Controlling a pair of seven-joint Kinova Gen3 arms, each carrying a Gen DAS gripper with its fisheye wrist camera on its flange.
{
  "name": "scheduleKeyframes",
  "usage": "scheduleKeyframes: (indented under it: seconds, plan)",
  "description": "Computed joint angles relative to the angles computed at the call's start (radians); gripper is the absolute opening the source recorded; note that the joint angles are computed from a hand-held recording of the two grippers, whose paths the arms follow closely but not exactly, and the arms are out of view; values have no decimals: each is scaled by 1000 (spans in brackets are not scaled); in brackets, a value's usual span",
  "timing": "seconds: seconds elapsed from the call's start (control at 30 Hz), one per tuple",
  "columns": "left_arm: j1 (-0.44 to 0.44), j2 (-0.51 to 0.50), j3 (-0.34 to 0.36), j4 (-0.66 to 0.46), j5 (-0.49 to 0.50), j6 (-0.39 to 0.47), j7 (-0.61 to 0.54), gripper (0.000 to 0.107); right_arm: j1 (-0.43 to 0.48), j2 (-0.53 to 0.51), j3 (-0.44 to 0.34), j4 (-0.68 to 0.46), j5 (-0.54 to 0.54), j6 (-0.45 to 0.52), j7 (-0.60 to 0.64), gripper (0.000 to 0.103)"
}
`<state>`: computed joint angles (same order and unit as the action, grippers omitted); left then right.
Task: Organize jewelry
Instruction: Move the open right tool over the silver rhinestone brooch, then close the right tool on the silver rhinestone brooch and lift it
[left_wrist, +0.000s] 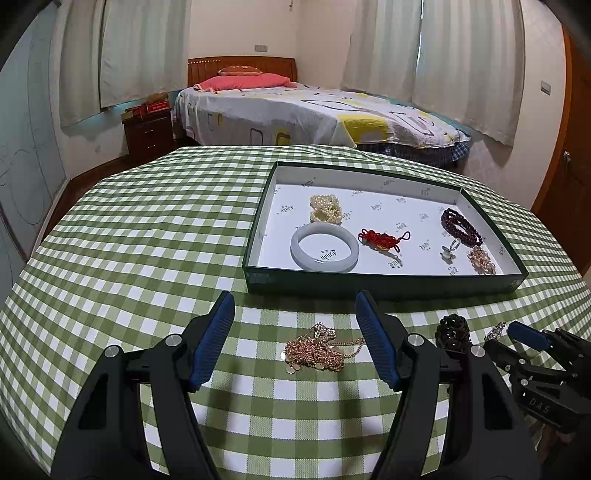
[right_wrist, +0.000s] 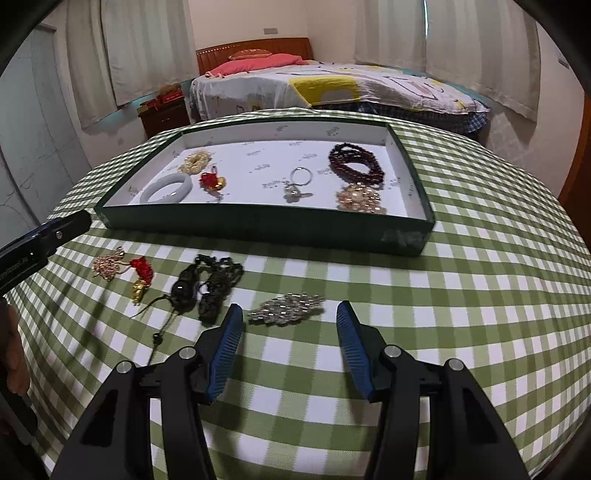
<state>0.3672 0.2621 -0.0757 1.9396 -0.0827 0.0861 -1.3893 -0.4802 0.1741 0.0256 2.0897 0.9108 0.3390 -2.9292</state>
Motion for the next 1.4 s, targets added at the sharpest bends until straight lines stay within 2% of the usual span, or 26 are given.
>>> scheduleKeyframes:
  seconds: [0.4,0.5,0.6,0.67,0.73,0.87,1.13,1.27,1.4]
  plan:
    - [-6,3,7,1,-3,3,-2,66,10,-1,-5,2,16,-10,-23,53]
    - [-10,4,12,1,-2,3,-4,66,-16,7,10,2,65,4,-66,50]
    - [-10,4,11,1,-1,3,-4,66,-8,3,4,5,72,7,-70,42]
    - [-10,6,10,1,0,4,-2,66,5,-2,1,11,67,-2,-65,28]
    - [-10,8,10,2,0,5,-2,66,18,-5,-2,13,56,-10,-49,22]
    - [-16,11,14,0,0,9,-5,66,25,-7,3,19,51,-29,-38,17]
    - [-25,16,20,-4,-3,16,-5,66,29,-12,18,16,-5,-55,1,17]
    - [-26,19,22,-6,-4,18,-7,66,24,1,26,-4,-24,-53,17,23]
    - [-30,21,22,-7,-3,19,-7,66,12,16,40,-25,-32,-32,20,25]
